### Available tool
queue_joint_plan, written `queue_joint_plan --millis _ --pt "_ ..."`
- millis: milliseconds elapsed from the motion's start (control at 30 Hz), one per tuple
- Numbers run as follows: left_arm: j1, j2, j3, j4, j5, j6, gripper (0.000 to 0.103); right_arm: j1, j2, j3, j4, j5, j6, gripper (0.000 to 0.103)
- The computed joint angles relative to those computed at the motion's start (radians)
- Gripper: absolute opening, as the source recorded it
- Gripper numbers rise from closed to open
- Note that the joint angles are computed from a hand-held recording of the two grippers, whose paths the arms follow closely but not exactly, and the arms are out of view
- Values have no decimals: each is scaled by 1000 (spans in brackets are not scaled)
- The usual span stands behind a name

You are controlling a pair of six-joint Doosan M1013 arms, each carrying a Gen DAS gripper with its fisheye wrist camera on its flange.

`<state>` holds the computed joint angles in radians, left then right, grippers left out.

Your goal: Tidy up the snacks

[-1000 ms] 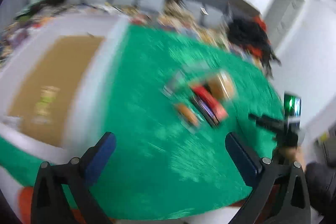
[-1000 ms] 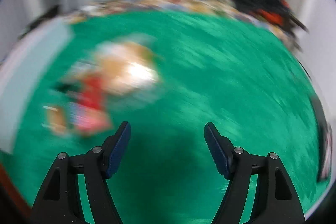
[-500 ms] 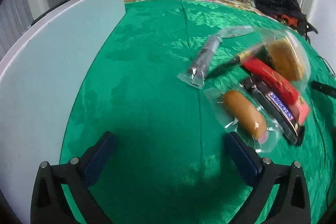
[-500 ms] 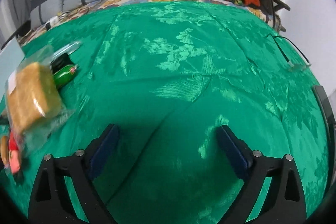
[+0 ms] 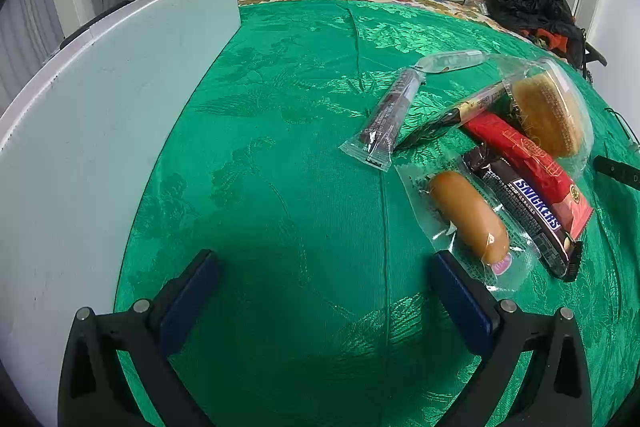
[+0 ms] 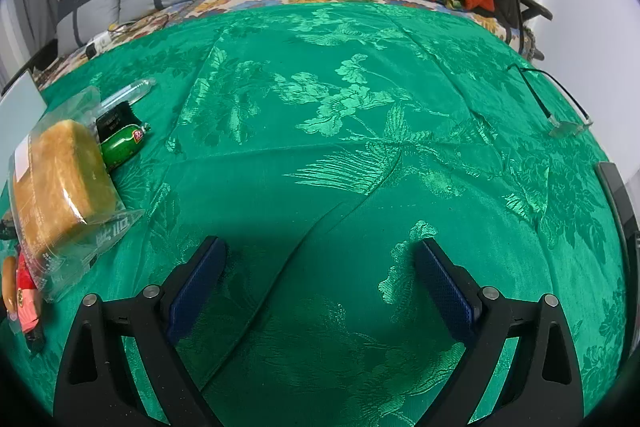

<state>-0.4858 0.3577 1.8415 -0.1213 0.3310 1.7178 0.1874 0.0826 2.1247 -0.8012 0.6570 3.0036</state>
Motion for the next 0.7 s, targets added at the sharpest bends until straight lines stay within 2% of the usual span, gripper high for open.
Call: queue_joint_plan --millis 700 --pt "2 -3 5 -6 -3 7 103 -1 0 1 0 -1 0 98"
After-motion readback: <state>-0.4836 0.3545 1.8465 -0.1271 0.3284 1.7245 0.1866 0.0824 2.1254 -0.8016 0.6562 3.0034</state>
